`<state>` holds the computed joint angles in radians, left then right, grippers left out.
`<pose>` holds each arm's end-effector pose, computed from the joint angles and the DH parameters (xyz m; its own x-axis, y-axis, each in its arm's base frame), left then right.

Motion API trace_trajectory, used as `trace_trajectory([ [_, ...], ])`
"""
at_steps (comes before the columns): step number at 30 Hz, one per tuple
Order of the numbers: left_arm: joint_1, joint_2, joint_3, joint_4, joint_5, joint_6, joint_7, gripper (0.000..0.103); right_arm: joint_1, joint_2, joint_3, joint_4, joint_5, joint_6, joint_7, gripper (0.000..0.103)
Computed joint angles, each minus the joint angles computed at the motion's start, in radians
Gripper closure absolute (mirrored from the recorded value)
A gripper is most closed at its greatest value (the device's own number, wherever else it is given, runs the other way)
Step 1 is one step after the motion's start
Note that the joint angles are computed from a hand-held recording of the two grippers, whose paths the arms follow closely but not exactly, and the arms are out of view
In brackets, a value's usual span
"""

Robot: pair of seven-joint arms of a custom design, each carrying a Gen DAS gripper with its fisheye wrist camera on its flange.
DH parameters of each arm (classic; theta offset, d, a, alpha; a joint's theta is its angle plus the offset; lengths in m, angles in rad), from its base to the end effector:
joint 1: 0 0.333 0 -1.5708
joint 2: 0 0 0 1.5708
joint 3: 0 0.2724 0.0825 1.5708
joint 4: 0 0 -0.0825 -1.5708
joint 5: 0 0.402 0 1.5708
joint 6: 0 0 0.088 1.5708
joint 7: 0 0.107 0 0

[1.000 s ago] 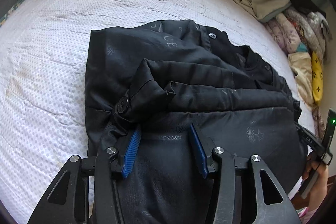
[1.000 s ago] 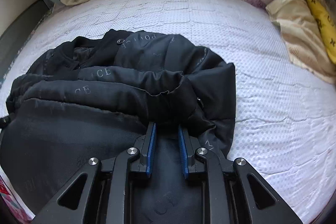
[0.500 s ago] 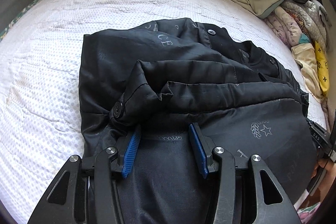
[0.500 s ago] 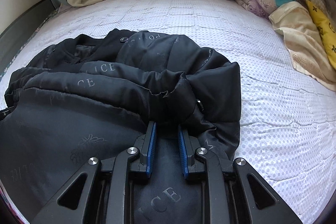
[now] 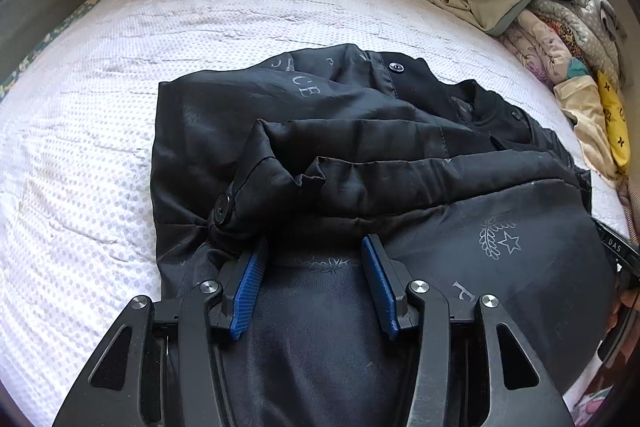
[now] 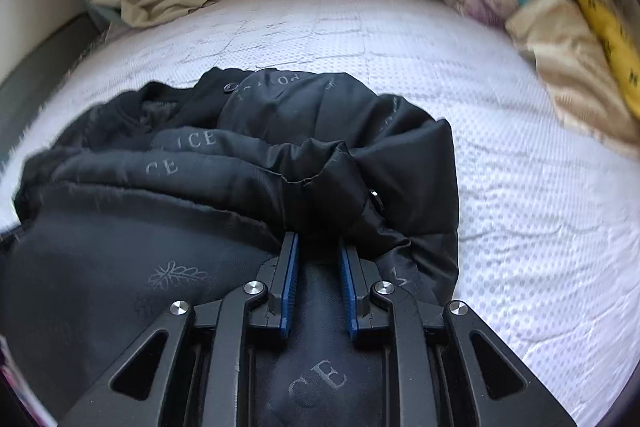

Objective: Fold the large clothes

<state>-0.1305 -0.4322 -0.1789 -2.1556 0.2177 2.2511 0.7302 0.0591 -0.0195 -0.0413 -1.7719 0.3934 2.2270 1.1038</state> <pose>0.4771 -0.1574 0.5846 0.3733 -0.9136 0.1614 -0.7497 -0.3995 -0.5276 0.6148 0.0227 0.5629 0.3513 -0.9238 -0.1523 -0.8141 -0.2211 -0.5370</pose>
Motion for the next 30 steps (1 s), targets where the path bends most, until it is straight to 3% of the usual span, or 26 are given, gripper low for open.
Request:
trace_trajectory([
  [4, -0.005, -0.01, 0.011, -0.003, -0.024, -0.004, 0.012, 0.046, -0.008, 0.021, -0.005, 0.05, 0.003, -0.075, 0.023, 0.088],
  [10, -0.003, 0.002, 0.011, 0.018, -0.037, -0.03, 0.011, 0.043, 0.002, 0.007, 0.005, 0.031, -0.058, -0.054, 0.042, 0.088],
  [14, -0.003, 0.011, 0.016, 0.03, -0.049, -0.036, 0.019, 0.042, 0.004, 0.005, 0.004, 0.026, -0.062, -0.046, 0.04, 0.088],
  [18, -0.003, 0.014, 0.022, 0.032, -0.068, -0.029, 0.024, 0.04, 0.012, -0.017, 0.009, -0.022, -0.077, 0.014, 0.022, 0.088],
  [22, -0.003, 0.018, 0.024, 0.039, -0.077, -0.034, 0.03, 0.038, 0.012, -0.017, 0.005, -0.021, -0.06, 0.009, 0.025, 0.088],
  [28, -0.008, 0.03, 0.041, 0.082, -0.137, -0.066, 0.052, 0.024, -0.007, 0.03, -0.01, 0.083, -0.004, -0.118, 0.077, 0.086],
  [30, -0.005, 0.032, 0.04, 0.104, -0.148, -0.084, 0.046, 0.022, -0.022, 0.065, -0.017, 0.156, 0.03, -0.204, 0.113, 0.077],
])
